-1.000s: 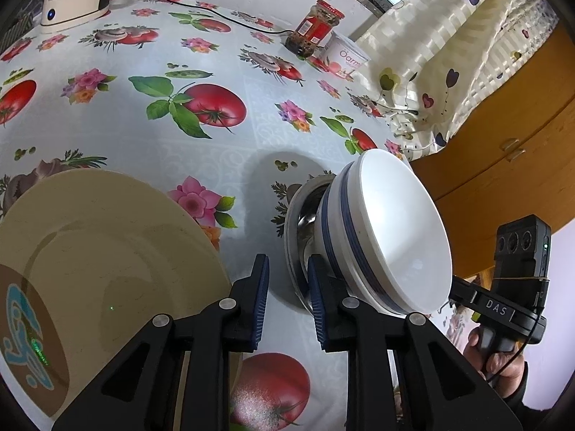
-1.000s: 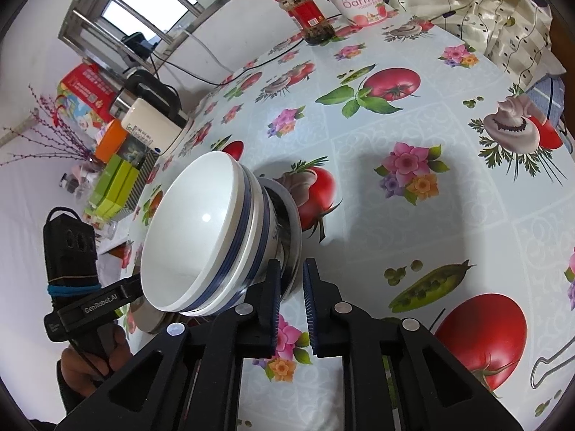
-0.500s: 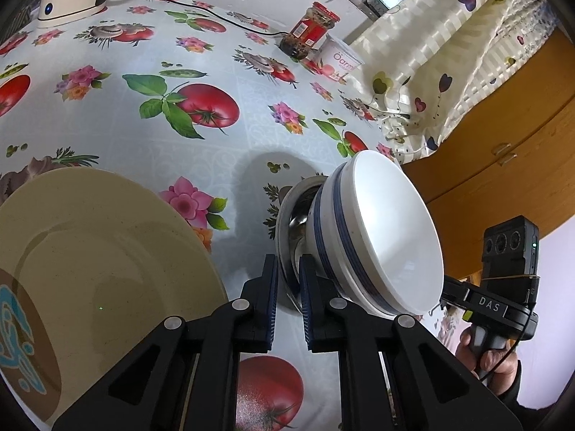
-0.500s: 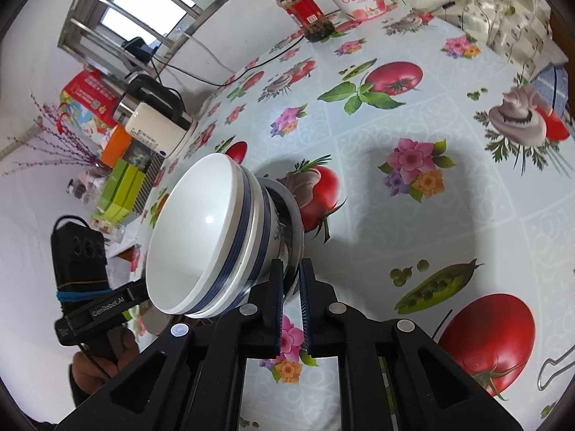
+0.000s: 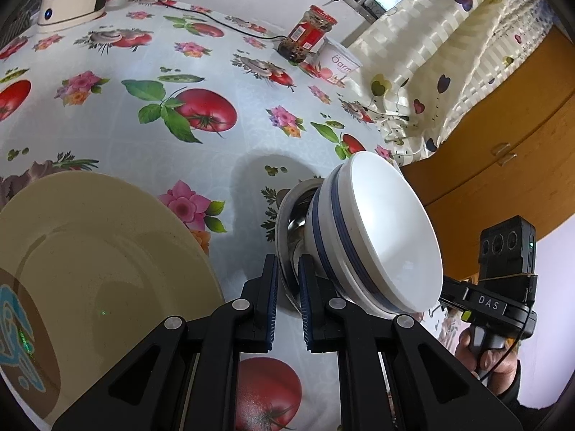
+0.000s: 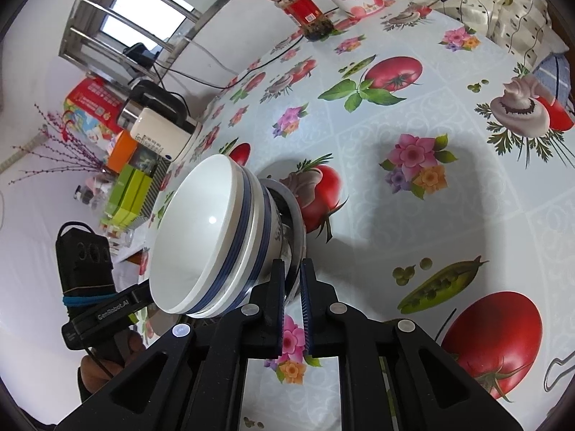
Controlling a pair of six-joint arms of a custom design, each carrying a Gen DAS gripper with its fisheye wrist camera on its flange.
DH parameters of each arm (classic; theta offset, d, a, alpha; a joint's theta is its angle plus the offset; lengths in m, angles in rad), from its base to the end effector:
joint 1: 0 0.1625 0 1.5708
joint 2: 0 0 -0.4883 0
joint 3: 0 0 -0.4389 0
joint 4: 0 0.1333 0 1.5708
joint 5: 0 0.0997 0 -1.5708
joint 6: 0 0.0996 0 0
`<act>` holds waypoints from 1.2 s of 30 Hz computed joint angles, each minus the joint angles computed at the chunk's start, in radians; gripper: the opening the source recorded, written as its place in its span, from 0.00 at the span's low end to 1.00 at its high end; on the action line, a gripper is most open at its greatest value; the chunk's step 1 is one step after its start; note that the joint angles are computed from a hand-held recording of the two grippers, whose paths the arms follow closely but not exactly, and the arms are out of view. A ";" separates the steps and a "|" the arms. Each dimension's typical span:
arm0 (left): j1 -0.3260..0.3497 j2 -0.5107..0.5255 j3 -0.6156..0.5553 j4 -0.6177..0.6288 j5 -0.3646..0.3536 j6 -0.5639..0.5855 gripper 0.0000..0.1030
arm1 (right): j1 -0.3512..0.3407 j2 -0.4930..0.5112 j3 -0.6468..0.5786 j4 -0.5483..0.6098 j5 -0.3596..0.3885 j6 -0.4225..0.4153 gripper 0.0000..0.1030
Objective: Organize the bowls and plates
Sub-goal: 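Carry the bowl stack with both grippers over the beige plate stack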
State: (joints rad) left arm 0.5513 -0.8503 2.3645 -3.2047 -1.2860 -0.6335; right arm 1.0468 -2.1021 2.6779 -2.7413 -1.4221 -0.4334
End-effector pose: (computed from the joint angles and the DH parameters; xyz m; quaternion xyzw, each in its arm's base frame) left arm -0.3051 -0.3770 0.0083 0.1812 0.9714 -0.1443 0.0524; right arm -0.0011 -0.2979 0.3188 -0.0214 -0.9535 0.2920 0.0715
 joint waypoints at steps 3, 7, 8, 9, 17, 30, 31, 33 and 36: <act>-0.004 0.003 -0.001 -0.001 0.003 0.002 0.11 | -0.002 -0.005 0.002 -0.001 0.005 -0.001 0.09; -0.007 0.005 0.000 -0.010 0.003 -0.004 0.11 | -0.005 -0.017 0.003 0.001 0.016 -0.011 0.09; -0.010 0.005 0.001 -0.011 0.005 -0.005 0.11 | -0.004 -0.020 0.003 0.002 0.017 -0.013 0.09; -0.014 0.005 0.000 -0.007 0.011 -0.004 0.11 | -0.003 -0.017 0.002 0.002 0.016 -0.013 0.09; -0.025 -0.002 0.007 -0.008 0.019 -0.008 0.11 | -0.003 -0.028 0.005 0.009 0.015 -0.012 0.09; -0.036 -0.033 0.025 -0.018 0.033 -0.014 0.11 | 0.045 -0.011 0.002 -0.020 -0.009 0.003 0.09; -0.037 -0.037 0.027 -0.019 0.035 -0.015 0.11 | 0.053 -0.008 0.001 -0.024 -0.012 0.005 0.09; -0.039 -0.049 0.034 -0.019 0.040 -0.018 0.11 | 0.070 0.000 0.000 -0.033 -0.018 0.013 0.09; -0.042 -0.064 0.042 -0.017 0.051 -0.022 0.11 | 0.094 0.016 -0.003 -0.045 -0.026 0.021 0.09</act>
State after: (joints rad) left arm 0.5093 -0.9146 2.4068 -3.2219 -1.2351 -0.6555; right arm 1.1403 -2.0864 2.6753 -2.7866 -1.4477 -0.4119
